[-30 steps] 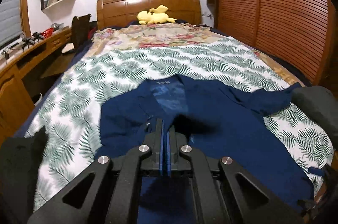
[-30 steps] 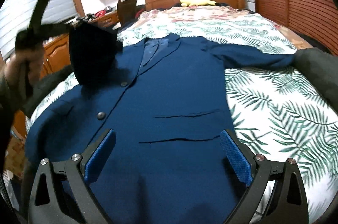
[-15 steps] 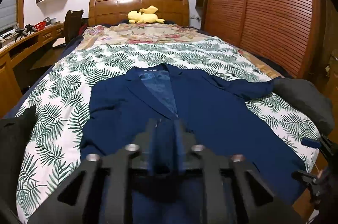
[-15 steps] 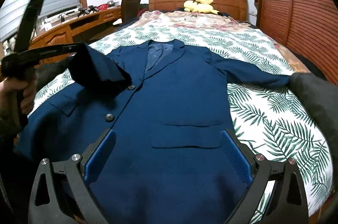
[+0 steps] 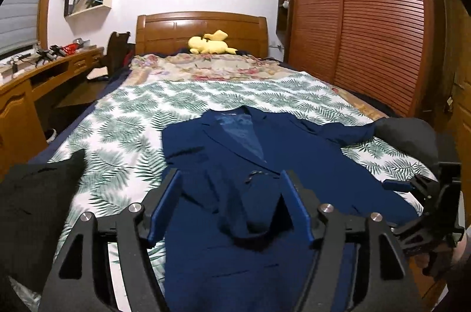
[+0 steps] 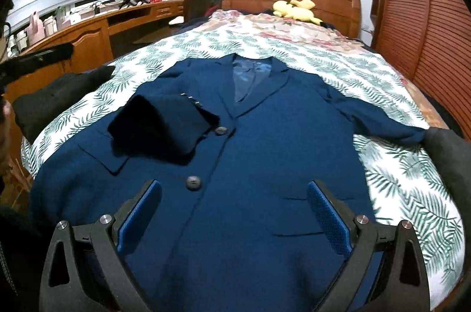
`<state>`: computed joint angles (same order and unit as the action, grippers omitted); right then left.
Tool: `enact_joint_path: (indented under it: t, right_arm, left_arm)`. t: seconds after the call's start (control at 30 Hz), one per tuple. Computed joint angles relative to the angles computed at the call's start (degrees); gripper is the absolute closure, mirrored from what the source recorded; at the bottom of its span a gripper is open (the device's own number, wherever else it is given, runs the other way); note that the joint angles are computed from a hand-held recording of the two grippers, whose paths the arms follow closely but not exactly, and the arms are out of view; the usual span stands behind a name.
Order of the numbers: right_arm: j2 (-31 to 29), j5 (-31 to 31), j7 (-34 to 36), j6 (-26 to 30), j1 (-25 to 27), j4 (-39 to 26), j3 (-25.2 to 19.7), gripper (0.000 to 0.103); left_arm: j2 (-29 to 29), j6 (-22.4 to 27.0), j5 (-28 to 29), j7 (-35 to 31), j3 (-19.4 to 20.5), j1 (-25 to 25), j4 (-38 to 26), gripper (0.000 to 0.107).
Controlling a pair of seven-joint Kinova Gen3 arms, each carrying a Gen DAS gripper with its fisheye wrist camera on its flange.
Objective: Fold large clothes
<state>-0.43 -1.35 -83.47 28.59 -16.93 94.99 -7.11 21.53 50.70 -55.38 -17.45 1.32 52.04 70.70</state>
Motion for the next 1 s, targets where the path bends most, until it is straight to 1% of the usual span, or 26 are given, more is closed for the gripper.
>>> enact_joint_path:
  t: [0.07,0.17,0.23,0.27,0.33,0.4,0.43,0.47,0.53,0.57,0.6,0.63,0.7,0.77,0.9,1.0]
  right_arm:
    - [0.83,1.59,-1.08,0.54,-0.77,-0.86,-0.67,0.004]
    - [2.68,1.03,0.69,1.96,-1.59,-2.96,-1.11,0.012]
    - [4.62,-0.98,3.41,3.42,-1.75,-5.25,-1.37,0.021]
    - [5.48,-1.75,4.58,3.94,-1.74,-6.23,-1.46,0.023]
    - [7.73,-2.52,6.27,5.04,-2.00,-8.72,-1.68,0.030]
    - [10.15,-3.11,7.38,6.18,-2.21,-11.31,-1.75,0.035]
    - [11.27,-3.31,7.88,6.94,-2.30,-12.64,-1.74,0.041]
    - [12.63,-3.46,8.17,7.75,-2.14,-14.21,-2.05,0.044]
    - [15.45,-0.97,6.63,9.43,-4.20,-17.63,-0.61,0.057]
    - [16.52,0.32,5.92,10.35,-4.83,-19.08,-0.12,0.061]
    - [17.67,1.57,5.20,11.29,-5.51,-20.69,0.41,0.067]
    - [18.76,2.21,4.94,12.06,-5.79,-22.10,0.63,0.078]
    - [20.17,2.31,5.76,12.72,-5.48,-23.84,0.38,0.093]
    - [20.23,2.81,5.81,11.56,-5.49,-23.44,0.66,0.096]
    - [17.00,2.52,5.83,5.00,-4.13,-18.30,0.63,0.097]
    - [14.43,5.52,5.04,1.37,-4.61,-15.04,1.81,0.097]
  left_arm:
    - [-1.13,0.68,-1.10,0.96,-0.26,0.57,1.70,0.038]
    - [-2.60,0.96,-2.36,2.03,0.46,0.16,4.05,0.038]
    - [-3.32,1.37,-2.63,2.33,1.19,-0.39,5.10,0.038]
    - [-3.85,1.32,-2.97,2.80,1.46,-0.62,5.89,0.038]
    - [-4.46,1.32,-3.69,3.76,2.11,-1.07,6.76,0.038]
    - [-5.20,0.83,-4.47,4.94,2.58,-1.68,7.73,0.038]
    - [-5.32,0.87,-5.22,5.79,2.76,-1.75,8.02,0.038]
    - [-5.36,1.07,-5.71,6.27,3.02,-1.88,8.16,0.038]
    - [-5.51,1.49,-6.53,7.00,3.45,-2.12,8.40,0.038]
    - [-5.61,1.39,-6.86,7.37,3.65,-2.29,8.64,0.038]
    - [-5.65,1.40,-7.03,7.54,3.86,-2.47,8.74,0.038]
    - [-5.57,1.57,-7.15,7.65,4.05,-2.59,8.71,0.038]
    - [-5.57,1.72,-7.28,7.87,4.29,-2.81,8.77,0.038]
    - [-5.45,1.92,-7.46,7.94,4.49,-2.80,8.66,0.038]
    - [-5.32,2.00,-8.45,8.76,4.44,-2.63,8.74,0.038]
    - [-5.08,2.22,-8.70,9.55,4.40,-2.61,8.55,0.038]
